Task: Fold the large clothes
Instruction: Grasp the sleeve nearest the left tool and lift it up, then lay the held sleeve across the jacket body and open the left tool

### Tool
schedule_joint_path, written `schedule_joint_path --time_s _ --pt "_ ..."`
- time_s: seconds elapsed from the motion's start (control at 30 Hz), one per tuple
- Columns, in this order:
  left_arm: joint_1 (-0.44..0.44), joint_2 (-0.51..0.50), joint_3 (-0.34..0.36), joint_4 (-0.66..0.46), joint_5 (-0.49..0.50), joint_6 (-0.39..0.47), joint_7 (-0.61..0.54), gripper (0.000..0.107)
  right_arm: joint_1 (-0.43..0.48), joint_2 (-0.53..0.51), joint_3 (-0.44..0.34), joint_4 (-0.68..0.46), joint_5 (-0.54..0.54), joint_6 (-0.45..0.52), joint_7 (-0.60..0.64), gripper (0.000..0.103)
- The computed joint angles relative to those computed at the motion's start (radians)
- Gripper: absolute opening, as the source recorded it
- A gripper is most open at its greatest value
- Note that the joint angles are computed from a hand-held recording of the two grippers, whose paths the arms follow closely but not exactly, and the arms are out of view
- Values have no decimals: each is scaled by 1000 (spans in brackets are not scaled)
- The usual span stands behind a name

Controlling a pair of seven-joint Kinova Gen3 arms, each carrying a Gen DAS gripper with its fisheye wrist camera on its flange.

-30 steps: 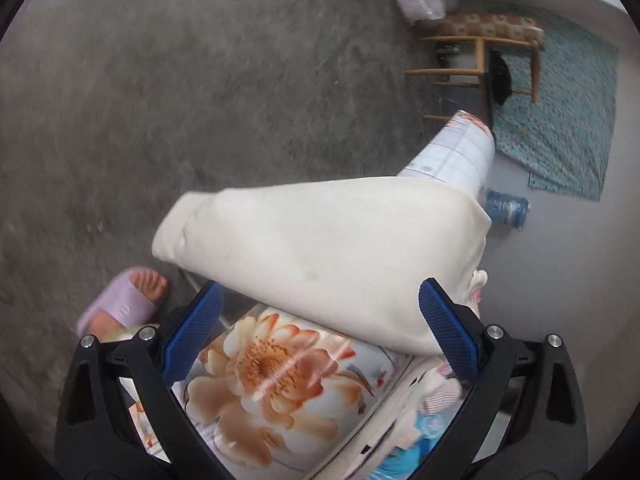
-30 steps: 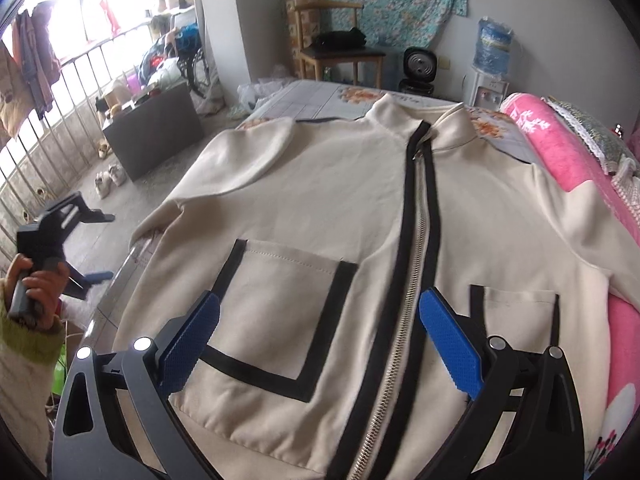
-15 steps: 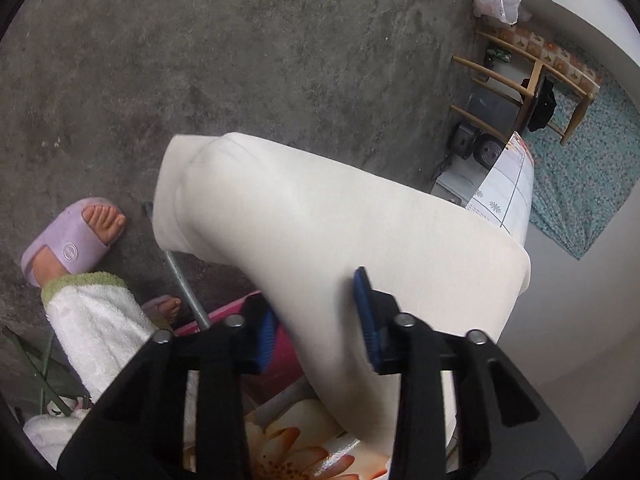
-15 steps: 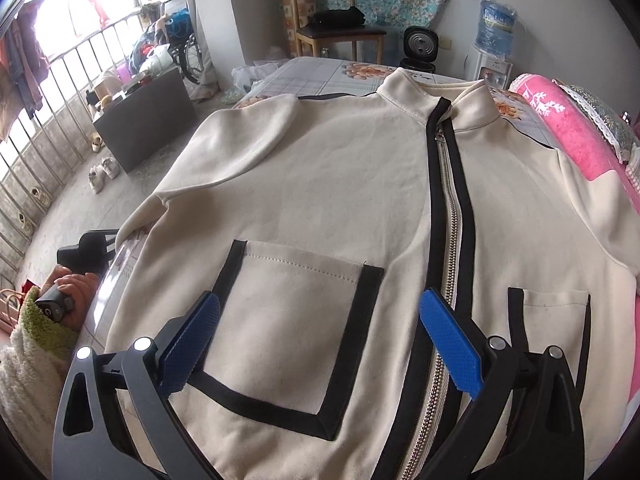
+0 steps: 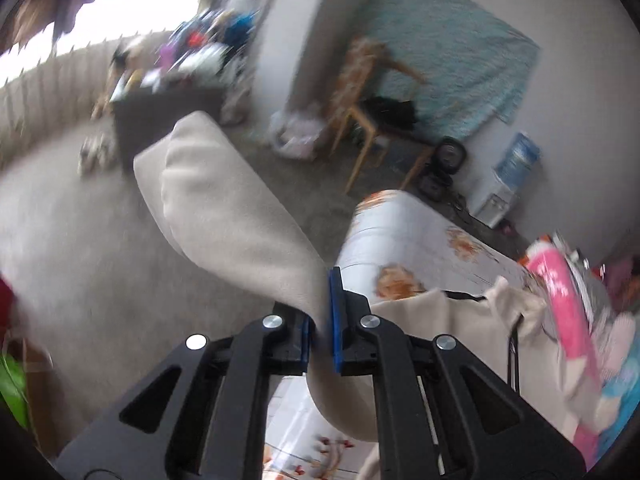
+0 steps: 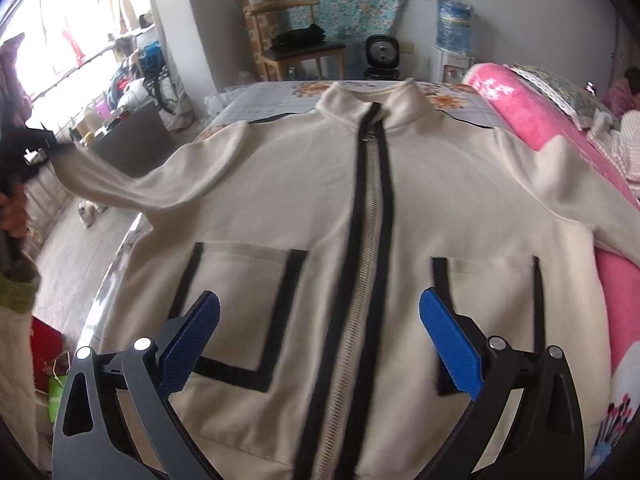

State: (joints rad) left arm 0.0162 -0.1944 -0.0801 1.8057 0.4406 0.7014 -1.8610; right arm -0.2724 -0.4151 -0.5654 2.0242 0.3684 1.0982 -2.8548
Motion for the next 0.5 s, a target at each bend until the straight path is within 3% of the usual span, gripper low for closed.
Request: schedule_joint_path --time_s 0.1,0.17,0.23,0.3,0.4,0.5 --pt "100 -101 123 -1 -85 -6 -28 8 13 -69 25 20 -23 48 5 98" --pt "168 -122 177 17 -114 8 -35 14 34 -122 37 32 -42 80 19 98" --pt "227 -112 224 60 -126 21 -22 42 54 -179 58 46 -66 113 43 98" --pt "266 -91 258 131 -134 19 15 61 70 -230 88 62 -93 145 72 98" --pt "306 -53 251 236 -82 54 0 63 89 -288 137 77 -124 199 131 98" --pt "345 -67 133 313 23 81 -93 63 98 -320 199 82 -122 212 210 98"
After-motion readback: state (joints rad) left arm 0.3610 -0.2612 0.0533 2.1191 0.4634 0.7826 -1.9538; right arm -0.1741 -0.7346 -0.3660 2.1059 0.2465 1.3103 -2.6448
